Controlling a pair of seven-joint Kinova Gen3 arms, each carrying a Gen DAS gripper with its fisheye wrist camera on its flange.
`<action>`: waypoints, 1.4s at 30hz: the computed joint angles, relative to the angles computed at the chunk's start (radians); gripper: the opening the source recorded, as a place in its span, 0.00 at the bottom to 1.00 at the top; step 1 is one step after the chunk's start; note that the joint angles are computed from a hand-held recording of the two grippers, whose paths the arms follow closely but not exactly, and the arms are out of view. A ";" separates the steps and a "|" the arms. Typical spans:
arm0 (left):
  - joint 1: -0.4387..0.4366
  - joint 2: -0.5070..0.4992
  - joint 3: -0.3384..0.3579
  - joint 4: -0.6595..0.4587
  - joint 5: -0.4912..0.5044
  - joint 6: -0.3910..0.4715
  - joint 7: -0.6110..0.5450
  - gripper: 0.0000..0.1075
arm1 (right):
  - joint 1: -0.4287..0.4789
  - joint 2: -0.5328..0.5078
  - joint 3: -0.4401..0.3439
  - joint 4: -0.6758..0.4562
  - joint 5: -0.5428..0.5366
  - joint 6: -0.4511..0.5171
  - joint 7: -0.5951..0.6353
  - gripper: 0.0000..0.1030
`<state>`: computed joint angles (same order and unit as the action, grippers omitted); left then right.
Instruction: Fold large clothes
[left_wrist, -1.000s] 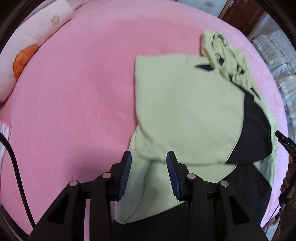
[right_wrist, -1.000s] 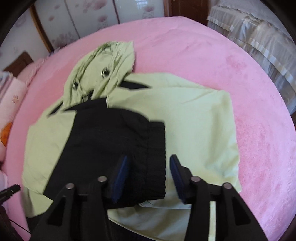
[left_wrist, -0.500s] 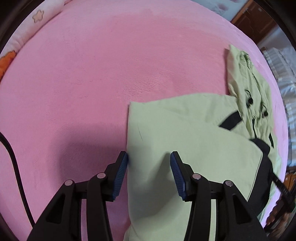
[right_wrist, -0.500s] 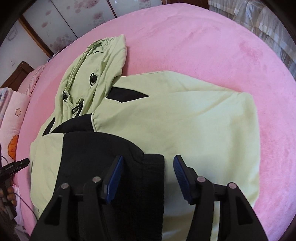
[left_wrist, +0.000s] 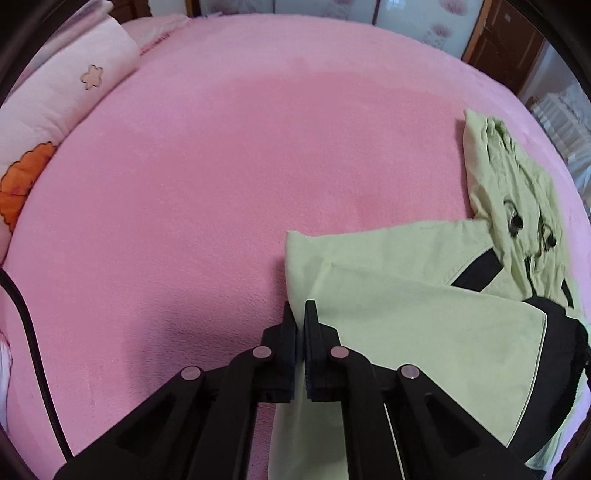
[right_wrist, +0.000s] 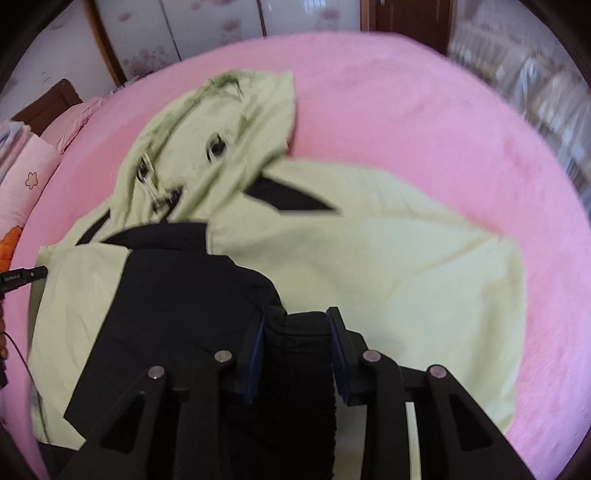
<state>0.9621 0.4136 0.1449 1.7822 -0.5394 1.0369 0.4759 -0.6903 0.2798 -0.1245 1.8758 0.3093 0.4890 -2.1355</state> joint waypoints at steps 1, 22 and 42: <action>0.011 0.005 -0.004 -0.006 -0.010 0.017 0.012 0.01 | -0.028 -0.009 0.022 0.006 0.030 -0.015 -0.032 0.30; 0.164 0.060 0.022 -0.256 -0.038 0.154 0.018 0.37 | 0.098 -0.124 -0.249 0.109 0.077 -0.044 -0.276 0.46; 0.287 0.161 -0.024 -0.238 0.055 0.061 0.159 0.37 | -0.119 -0.103 0.026 0.266 0.083 -0.137 -0.317 0.21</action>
<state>1.2494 0.5741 0.1213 1.5438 -0.4844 1.0976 0.6352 -0.8091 0.1765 -0.0986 2.1413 0.3921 0.3516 -2.4527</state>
